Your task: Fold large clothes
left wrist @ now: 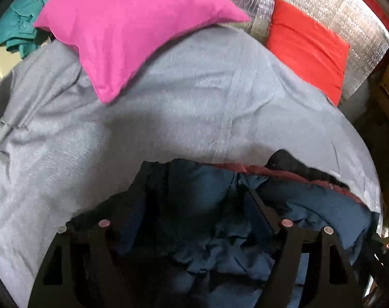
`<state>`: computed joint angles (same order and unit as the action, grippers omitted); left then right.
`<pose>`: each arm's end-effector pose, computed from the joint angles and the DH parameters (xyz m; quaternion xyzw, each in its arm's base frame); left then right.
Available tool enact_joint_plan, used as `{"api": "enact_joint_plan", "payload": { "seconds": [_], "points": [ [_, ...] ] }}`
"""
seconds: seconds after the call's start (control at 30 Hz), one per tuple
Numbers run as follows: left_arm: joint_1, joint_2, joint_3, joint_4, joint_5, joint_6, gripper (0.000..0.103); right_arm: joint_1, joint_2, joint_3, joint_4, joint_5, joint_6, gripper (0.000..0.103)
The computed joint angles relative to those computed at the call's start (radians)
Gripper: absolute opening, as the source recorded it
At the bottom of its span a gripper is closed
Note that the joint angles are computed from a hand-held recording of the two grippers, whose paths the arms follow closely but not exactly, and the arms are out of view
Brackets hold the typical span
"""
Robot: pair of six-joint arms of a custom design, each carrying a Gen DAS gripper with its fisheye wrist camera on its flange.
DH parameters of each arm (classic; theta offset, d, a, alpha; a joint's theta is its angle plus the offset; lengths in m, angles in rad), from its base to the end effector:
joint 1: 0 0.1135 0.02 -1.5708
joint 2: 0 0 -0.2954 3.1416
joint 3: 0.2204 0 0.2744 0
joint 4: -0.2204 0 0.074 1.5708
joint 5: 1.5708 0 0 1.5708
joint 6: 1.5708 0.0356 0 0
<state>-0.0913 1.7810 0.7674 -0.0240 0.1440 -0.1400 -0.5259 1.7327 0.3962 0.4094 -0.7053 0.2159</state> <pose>0.3278 -0.0351 0.1128 -0.0045 0.9623 -0.0993 0.2530 0.2268 -0.1049 0.0776 0.2209 0.8693 0.2779 0.3439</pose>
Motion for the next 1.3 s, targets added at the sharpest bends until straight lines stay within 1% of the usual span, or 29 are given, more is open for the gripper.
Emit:
{"api": "enact_joint_plan", "payload": {
  "seconds": [0.03,0.1,0.17,0.23,0.27,0.3,0.33,0.4,0.43,0.47,0.5,0.57,0.6,0.7,0.73,0.77,0.8,0.83,0.9,0.97,1.0,1.07,1.13,1.17,1.2,1.23,1.27,1.3],
  "points": [
    [-0.010,-0.034,-0.016,0.003,-0.007,-0.003,0.078,-0.016,-0.007,-0.005,0.006,-0.016,0.008,0.066],
    [-0.023,-0.086,-0.037,0.017,0.007,0.013,0.078,-0.078,-0.072,-0.043,0.043,-0.035,0.011,0.066],
    [-0.059,-0.178,-0.082,0.049,0.002,0.023,0.078,-0.154,-0.110,-0.058,0.049,-0.074,-0.001,0.067],
    [-0.102,-0.247,-0.124,0.089,0.014,0.036,0.078,-0.227,-0.087,-0.025,-0.007,-0.124,-0.035,0.067],
    [-0.130,-0.261,-0.140,0.112,0.037,0.054,0.079,-0.247,-0.063,-0.010,-0.024,-0.126,-0.043,0.067],
    [-0.161,-0.251,-0.147,0.133,0.052,0.073,0.079,-0.260,-0.017,0.011,-0.037,-0.119,-0.047,0.067],
    [-0.193,-0.216,-0.141,0.143,0.040,0.081,0.079,-0.261,0.019,0.030,-0.045,-0.115,-0.043,0.067],
    [-0.231,-0.125,-0.106,0.123,-0.015,0.064,0.079,-0.279,0.139,0.074,-0.040,-0.135,-0.036,0.067],
    [-0.233,-0.072,-0.085,0.115,-0.023,0.042,0.079,-0.284,0.160,0.078,-0.024,-0.141,-0.029,0.067],
    [-0.216,-0.039,-0.072,0.111,-0.008,0.014,0.084,-0.294,0.171,0.077,-0.010,-0.156,-0.025,0.067],
    [-0.188,-0.027,-0.061,0.098,0.030,-0.011,0.085,-0.301,0.162,0.071,-0.012,-0.163,-0.024,0.067],
    [-0.137,-0.019,-0.038,0.060,0.103,-0.041,0.085,-0.320,0.128,0.052,-0.021,-0.174,-0.033,0.069],
    [-0.124,-0.021,-0.036,0.048,0.119,-0.046,0.085,-0.326,0.108,0.045,-0.022,-0.183,-0.028,0.071],
    [-0.066,-0.071,-0.037,-0.001,0.180,-0.066,0.085,-0.385,0.032,0.028,-0.077,-0.224,-0.053,0.076],
    [-0.032,-0.109,-0.046,-0.007,0.202,-0.070,0.085,-0.426,0.014,0.030,-0.114,-0.243,-0.084,0.077],
    [-0.023,-0.131,-0.052,-0.002,0.196,-0.083,0.085,-0.465,-0.001,0.037,-0.151,-0.259,-0.104,0.077],
    [0.005,-0.156,-0.056,-0.005,0.187,-0.083,0.085,-0.479,-0.005,0.039,-0.155,-0.261,-0.098,0.077],
    [0.026,-0.171,-0.056,-0.012,0.174,-0.078,0.085,-0.490,-0.003,0.045,-0.156,-0.259,-0.082,0.077],
    [0.075,-0.179,-0.049,-0.034,0.138,-0.055,0.085,-0.516,0.022,0.071,-0.195,-0.260,-0.101,0.077],
    [0.121,-0.126,-0.029,-0.048,0.081,-0.050,0.085,-0.514,0.065,0.093,-0.207,-0.247,-0.106,0.077],
    [0.144,-0.090,-0.014,-0.067,0.061,-0.048,0.085,-0.496,0.077,0.094,-0.189,-0.238,-0.085,0.077],
    [0.174,-0.023,0.011,-0.091,0.070,-0.046,0.084,-0.462,0.109,0.100,-0.179,-0.228,-0.083,0.077],
    [0.186,0.026,0.019,-0.085,0.094,-0.048,0.084,-0.422,0.118,0.090,-0.140,-0.201,-0.064,0.077],
    [0.173,0.042,0.022,-0.078,0.080,-0.040,0.084,-0.396,0.119,0.081,-0.115,-0.183,-0.057,0.075],
    [0.159,0.047,0.022,-0.076,0.060,-0.031,0.084,-0.369,0.120,0.076,-0.100,-0.163,-0.055,0.068],
    [0.141,0.055,0.023,-0.066,0.032,-0.022,0.084,-0.349,0.122,0.071,-0.095,-0.142,-0.066,0.058],
    [0.123,0.067,0.024,-0.055,0.008,-0.020,0.084,-0.308,0.121,0.068,-0.091,-0.084,-0.071,0.054],
    [0.114,0.078,0.028,-0.051,-0.005,-0.018,0.084,-0.278,0.119,0.060,-0.077,-0.031,-0.068,0.047]
  ]
}}
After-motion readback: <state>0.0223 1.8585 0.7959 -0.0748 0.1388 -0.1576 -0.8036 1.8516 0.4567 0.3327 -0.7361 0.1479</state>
